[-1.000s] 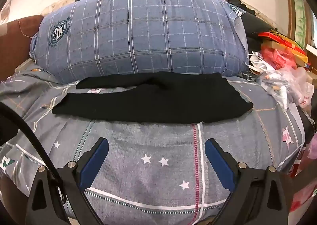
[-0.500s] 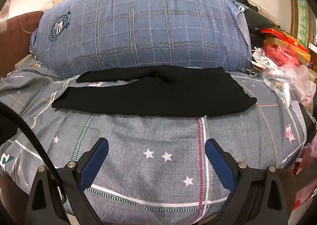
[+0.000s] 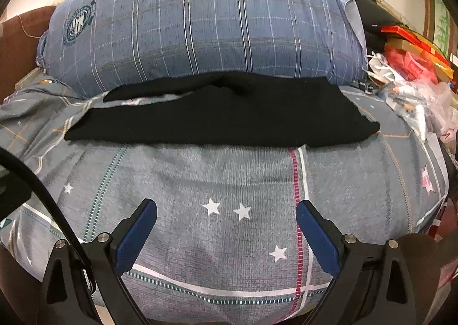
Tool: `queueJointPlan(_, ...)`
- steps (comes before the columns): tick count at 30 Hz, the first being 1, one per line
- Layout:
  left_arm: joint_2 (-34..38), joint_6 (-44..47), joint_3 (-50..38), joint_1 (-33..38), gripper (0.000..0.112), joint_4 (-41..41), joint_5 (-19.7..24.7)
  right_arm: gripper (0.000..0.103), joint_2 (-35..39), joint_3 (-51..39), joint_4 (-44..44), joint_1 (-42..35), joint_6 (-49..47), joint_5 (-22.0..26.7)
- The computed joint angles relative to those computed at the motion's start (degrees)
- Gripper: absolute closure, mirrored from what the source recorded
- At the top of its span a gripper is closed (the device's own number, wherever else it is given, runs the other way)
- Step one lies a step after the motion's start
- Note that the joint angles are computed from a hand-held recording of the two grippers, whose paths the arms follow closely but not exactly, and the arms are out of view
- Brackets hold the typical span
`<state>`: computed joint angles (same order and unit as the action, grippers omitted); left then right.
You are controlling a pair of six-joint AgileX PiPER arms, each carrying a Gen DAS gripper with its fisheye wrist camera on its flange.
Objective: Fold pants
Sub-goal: 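Move both grippers toward the black pants on the bedsheet, then grasp the waistband end of the black pants with the left gripper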
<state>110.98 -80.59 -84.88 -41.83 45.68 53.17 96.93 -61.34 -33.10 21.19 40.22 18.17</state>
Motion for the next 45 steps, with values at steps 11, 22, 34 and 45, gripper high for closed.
queueJointPlan(11,8.07,9.71,-2.79,7.68,0.009,-12.4,-5.08,0.003,3.62,-0.62,-7.69,-0.93,8.42,-2.0)
queueJointPlan(22,10.65,11.18,-1.01,8.8,0.009,-14.57,-8.11,0.003,5.04,-1.49,-4.93,-1.5,5.61,-2.43)
queueJointPlan(34,0.06,31.23,8.92,17.71,0.044,-34.97,-24.01,0.003,3.84,-0.24,-6.31,-1.87,7.02,-3.63)
queueJointPlan(45,17.67,48.84,-18.24,37.09,0.043,-51.53,-15.29,0.003,3.88,-0.45,-8.39,-1.22,8.78,-3.28)
